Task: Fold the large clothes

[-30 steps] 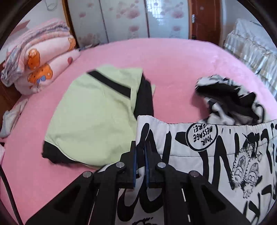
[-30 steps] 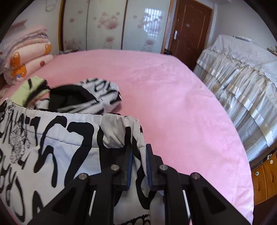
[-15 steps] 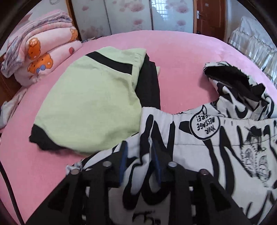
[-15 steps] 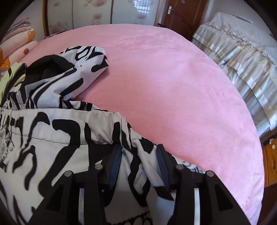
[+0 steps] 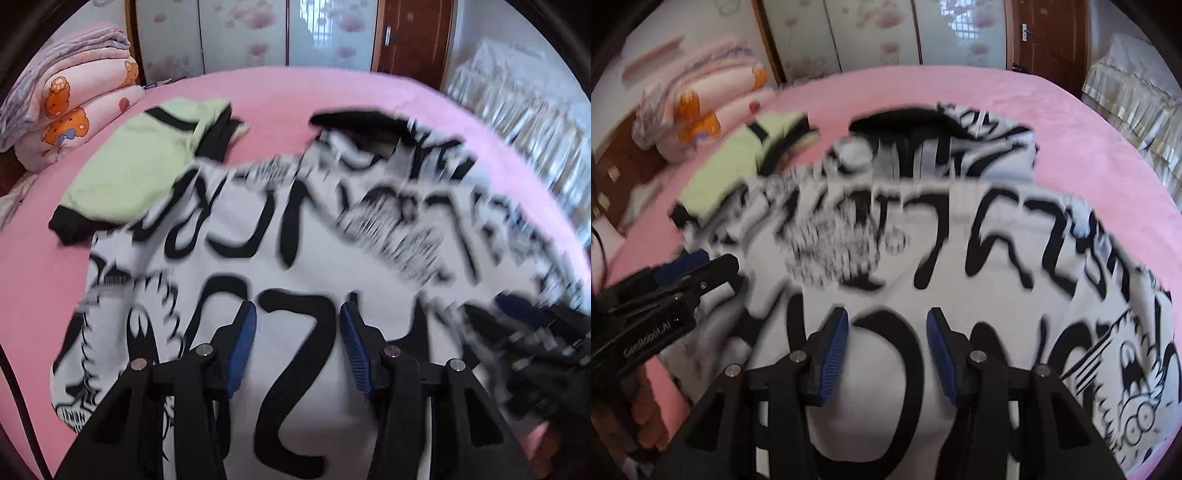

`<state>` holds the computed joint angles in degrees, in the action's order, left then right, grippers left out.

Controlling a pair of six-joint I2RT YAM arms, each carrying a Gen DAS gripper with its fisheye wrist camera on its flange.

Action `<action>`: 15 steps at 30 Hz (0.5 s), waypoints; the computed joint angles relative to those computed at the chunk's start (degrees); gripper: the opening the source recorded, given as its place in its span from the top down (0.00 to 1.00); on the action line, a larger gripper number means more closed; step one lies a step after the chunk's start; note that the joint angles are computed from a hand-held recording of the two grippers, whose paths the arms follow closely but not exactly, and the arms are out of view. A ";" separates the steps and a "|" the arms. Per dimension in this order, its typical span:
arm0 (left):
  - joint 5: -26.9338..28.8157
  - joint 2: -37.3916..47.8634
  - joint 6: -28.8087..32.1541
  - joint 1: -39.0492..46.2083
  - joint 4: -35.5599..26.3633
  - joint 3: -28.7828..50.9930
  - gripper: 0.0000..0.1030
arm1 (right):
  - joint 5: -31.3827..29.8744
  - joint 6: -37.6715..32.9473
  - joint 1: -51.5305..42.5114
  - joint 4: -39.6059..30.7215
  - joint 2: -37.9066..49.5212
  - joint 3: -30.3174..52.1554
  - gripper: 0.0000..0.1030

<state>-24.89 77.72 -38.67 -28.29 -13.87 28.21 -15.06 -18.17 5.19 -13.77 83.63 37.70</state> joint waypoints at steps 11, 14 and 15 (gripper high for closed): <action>9.67 -21.08 25.40 32.63 1.94 -18.31 0.70 | 2.93 -21.33 -36.99 11.34 17.53 11.83 0.59; 4.67 -17.06 20.68 26.91 2.60 -17.52 0.70 | 0.55 -18.67 -41.32 5.75 21.91 18.66 0.40; 3.52 -15.53 18.27 25.06 2.21 -16.62 0.70 | -0.08 -17.59 -41.52 3.72 23.04 20.28 0.40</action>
